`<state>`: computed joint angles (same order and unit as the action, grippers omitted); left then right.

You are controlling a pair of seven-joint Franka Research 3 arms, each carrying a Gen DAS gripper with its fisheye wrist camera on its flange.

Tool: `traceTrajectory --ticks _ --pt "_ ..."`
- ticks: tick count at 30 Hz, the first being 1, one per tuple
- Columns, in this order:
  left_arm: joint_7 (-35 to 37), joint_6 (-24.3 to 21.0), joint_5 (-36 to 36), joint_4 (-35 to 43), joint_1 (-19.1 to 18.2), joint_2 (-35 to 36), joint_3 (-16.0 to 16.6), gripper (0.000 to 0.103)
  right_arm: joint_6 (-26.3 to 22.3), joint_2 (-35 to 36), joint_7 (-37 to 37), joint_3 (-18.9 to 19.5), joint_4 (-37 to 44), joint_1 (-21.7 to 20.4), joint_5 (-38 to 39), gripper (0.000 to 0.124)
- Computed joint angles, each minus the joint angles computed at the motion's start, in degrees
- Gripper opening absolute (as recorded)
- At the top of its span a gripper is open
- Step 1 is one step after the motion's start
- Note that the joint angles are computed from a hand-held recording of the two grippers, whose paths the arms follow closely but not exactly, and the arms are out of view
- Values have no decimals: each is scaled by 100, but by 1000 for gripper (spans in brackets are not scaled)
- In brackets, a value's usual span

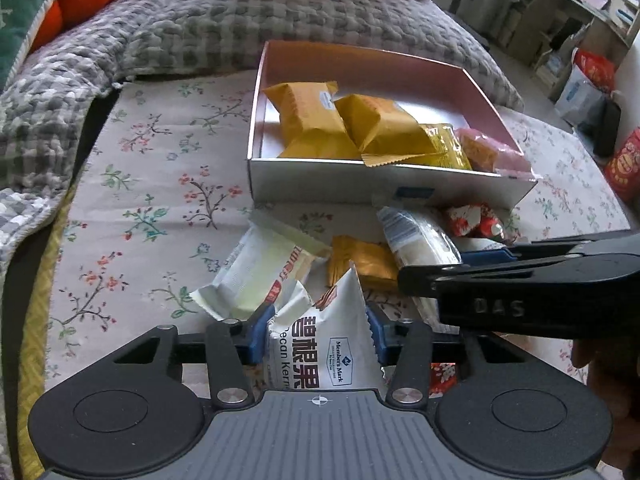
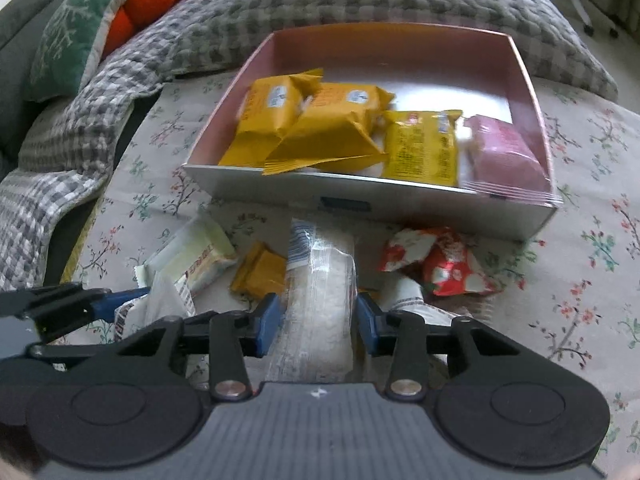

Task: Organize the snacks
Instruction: 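Grasp the clear wrapped snack with the right gripper while the left grasps a white pecan packet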

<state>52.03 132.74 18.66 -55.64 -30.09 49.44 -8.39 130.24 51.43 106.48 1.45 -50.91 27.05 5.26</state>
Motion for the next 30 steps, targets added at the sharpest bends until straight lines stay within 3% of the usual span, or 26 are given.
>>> traceTrajectory --ticks 4,9,12,30 --pt "69 -99 29 -12 -17 -25 5 45 31 56 -66 -63 49 86 -135 37" --pt "27 128 32 -262 38 -182 -13 45 -47 115 89 -156 161 152 -265 22" --pt "-35 304 33 -442 80 -299 -25 45 -115 104 202 -151 179 135 -265 20" --pt "-83 773 45 -754 143 -541 -81 45 335 -335 334 -90 -356 95 -182 17"
